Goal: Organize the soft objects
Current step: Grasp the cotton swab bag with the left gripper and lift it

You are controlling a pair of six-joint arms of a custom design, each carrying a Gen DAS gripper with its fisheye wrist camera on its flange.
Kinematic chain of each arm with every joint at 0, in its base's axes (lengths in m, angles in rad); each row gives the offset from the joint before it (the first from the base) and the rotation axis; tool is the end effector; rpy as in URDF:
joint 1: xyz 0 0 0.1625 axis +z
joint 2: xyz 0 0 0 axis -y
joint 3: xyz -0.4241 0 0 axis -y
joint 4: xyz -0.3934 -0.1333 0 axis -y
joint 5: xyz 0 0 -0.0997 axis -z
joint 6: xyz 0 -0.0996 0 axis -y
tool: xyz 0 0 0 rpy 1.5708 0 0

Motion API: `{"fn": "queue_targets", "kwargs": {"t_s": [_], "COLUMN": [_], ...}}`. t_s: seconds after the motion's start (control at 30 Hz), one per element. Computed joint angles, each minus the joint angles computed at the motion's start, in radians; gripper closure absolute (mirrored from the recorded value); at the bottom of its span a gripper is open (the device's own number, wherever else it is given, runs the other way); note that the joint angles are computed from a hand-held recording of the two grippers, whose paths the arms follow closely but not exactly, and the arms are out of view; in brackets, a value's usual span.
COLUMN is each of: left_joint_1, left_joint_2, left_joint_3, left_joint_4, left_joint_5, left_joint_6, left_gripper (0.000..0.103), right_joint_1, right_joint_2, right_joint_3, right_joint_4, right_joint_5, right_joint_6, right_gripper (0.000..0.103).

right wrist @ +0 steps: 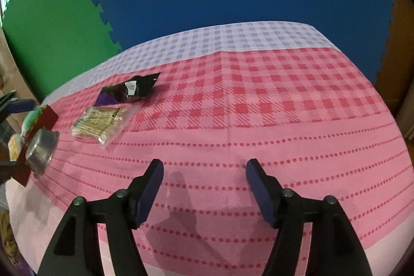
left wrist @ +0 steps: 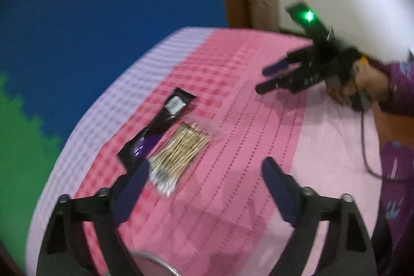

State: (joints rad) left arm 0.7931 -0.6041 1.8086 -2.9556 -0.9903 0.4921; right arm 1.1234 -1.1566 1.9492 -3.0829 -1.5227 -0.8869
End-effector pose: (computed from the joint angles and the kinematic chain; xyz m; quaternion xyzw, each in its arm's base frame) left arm -0.2892 -0.5615 -0.0280 0.5452 0.7836 -0.1260 0.2698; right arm -0.1296 -0.5893 0.2614 0.2122 -0.9114 0.2904 0.2001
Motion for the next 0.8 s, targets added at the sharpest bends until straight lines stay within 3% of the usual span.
{"fn": "queue_targets", "kwargs": {"t_s": [0.07,0.23,0.43,0.53,0.73,0.8], "left_joint_1": [0.011,0.052,0.097,0.107,0.144,0.152], "left_joint_2": [0.034,0.085,0.143,0.158,0.168,0.164], "left_joint_3": [-0.065,-0.216,-0.369,-0.39,-0.458,-0.456], "left_joint_4": [0.081,0.328,0.564,0.556,0.641,0.625], "left_joint_5": [0.022,0.032,0.017,0.015,-0.073,-0.088], "left_joint_6": [0.045,0.112,0.112,0.161,0.006,-0.065], "left_gripper": [0.039,0.051,0.055,0.054,0.054,0.062], "right_joint_1": [0.004,0.002,-0.008,-0.012,-0.017,-0.018], "right_joint_2": [-0.018,-0.014,-0.021,-0.02,-0.019,-0.019], "right_joint_3": [0.014,0.009,0.004,0.001,-0.002,-0.003], "right_joint_4": [0.005,0.012,0.028,0.022,0.018,0.019], "right_joint_5": [0.002,0.012,0.041,0.05,0.06,0.062], "right_joint_6": [0.009,0.018,0.045,0.062,0.084,0.088], "right_gripper": [0.035,0.035,0.035,0.035,0.035,0.035]}}
